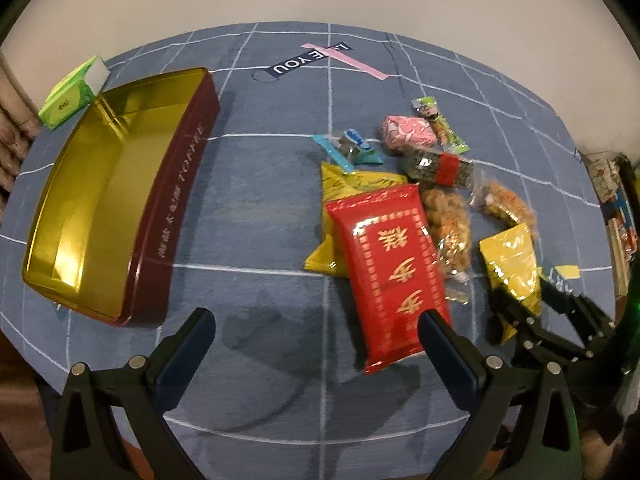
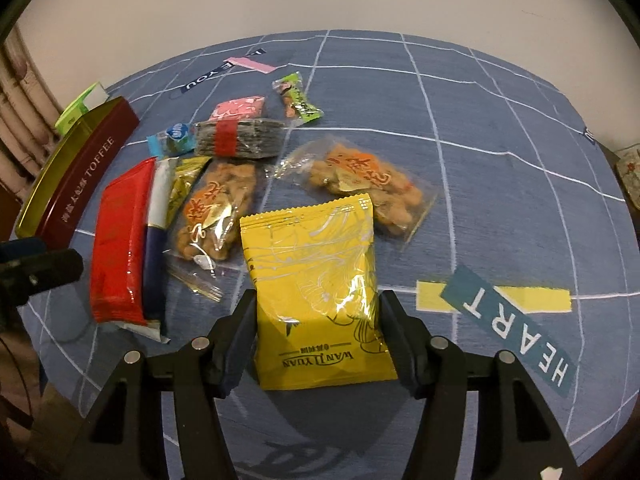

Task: Organize snacks
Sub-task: 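Close the right gripper on the yellow WANYUAN bag while the left tool approaches the red packet, then grasp the red packet with gold characters with the left gripper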

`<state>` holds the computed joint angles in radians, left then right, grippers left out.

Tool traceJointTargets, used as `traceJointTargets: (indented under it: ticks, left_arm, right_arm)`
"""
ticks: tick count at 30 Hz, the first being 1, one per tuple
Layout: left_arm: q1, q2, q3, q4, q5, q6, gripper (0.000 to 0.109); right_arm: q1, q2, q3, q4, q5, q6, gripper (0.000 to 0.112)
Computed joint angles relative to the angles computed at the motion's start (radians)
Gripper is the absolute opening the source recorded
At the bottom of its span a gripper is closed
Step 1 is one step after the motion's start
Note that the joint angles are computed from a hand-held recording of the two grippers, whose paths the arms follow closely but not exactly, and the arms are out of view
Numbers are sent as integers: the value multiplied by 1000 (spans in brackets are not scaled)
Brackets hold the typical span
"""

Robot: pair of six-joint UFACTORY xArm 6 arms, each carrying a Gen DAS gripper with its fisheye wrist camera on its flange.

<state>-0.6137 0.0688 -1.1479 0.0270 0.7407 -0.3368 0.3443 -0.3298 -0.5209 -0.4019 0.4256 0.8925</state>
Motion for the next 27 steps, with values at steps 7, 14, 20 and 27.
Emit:
traceJointTargets:
  ticks: [7,14,20,27]
  left_arm:
    - [-7,71,-115,-77,84,16,103]
    - [-29,143,-203,-26,128,-47,103]
    - [-36,172,-220,16,137,-107,103]
    - [-29,172,-197,18,114,-105,103]
  right_arm:
    - [-10,6,5,28,-23,-17,57]
    - [-11,0,13,24,-30,-9,57]
    - [-10,1,12,21,-31,-5,57]
    - [-11,1,13,18,-31,-4,58]
